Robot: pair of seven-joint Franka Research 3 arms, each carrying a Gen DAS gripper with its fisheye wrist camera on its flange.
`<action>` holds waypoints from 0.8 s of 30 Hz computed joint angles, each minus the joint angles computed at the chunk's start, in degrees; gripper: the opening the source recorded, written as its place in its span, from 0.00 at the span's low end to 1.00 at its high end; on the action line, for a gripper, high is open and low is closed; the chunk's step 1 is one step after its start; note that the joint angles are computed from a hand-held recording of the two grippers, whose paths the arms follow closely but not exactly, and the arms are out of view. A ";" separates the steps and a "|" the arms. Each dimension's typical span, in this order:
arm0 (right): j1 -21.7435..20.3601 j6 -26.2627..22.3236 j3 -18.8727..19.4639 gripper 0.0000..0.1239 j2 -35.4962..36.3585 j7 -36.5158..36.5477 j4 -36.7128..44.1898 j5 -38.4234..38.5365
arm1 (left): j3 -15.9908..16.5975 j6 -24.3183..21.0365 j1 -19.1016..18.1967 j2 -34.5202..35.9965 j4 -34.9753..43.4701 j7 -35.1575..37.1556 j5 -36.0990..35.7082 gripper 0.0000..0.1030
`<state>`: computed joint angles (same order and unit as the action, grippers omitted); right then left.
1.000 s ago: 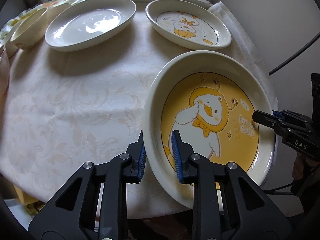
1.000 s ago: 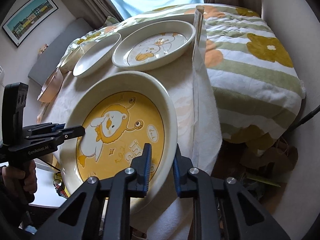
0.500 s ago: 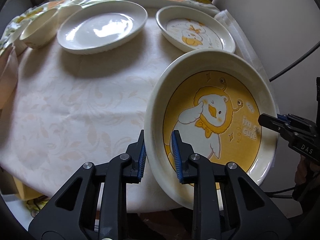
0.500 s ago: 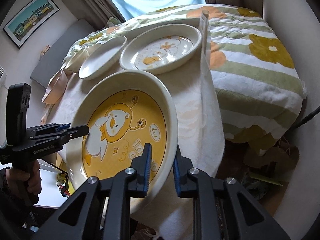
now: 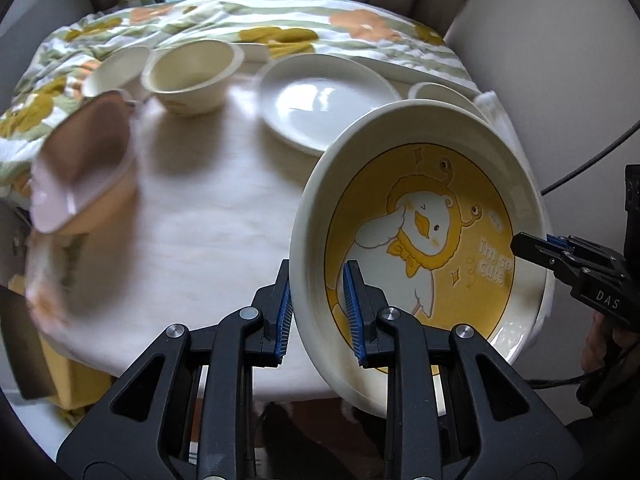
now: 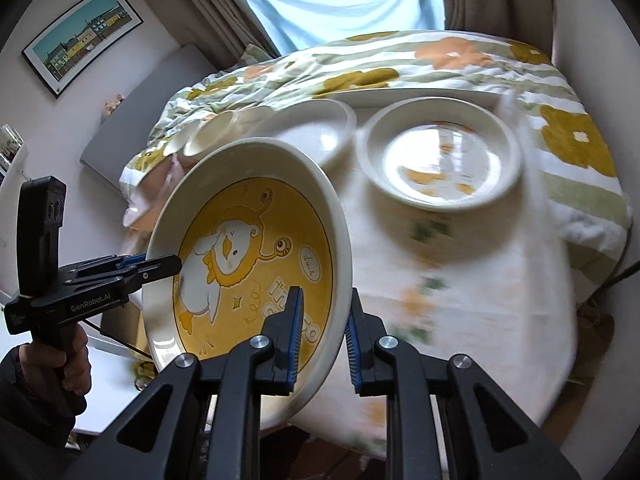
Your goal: Organize plates and bowls
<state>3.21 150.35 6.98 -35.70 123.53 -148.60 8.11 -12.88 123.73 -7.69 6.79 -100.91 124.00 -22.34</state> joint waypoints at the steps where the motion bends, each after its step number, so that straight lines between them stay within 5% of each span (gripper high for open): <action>1: -0.01 0.75 0.91 0.15 2.14 1.05 1.57 0.10 | 0.51 -0.95 0.61 0.98 1.49 0.85 0.29 0.21; 12: 5.25 4.90 2.43 0.15 23.16 10.82 15.57 -2.21 | 0.96 -9.19 6.83 16.68 20.01 3.61 6.46 0.21; 24: 9.03 5.10 -0.91 0.15 30.44 18.57 20.50 -9.31 | -1.07 -12.13 8.70 24.43 27.24 3.49 9.06 0.21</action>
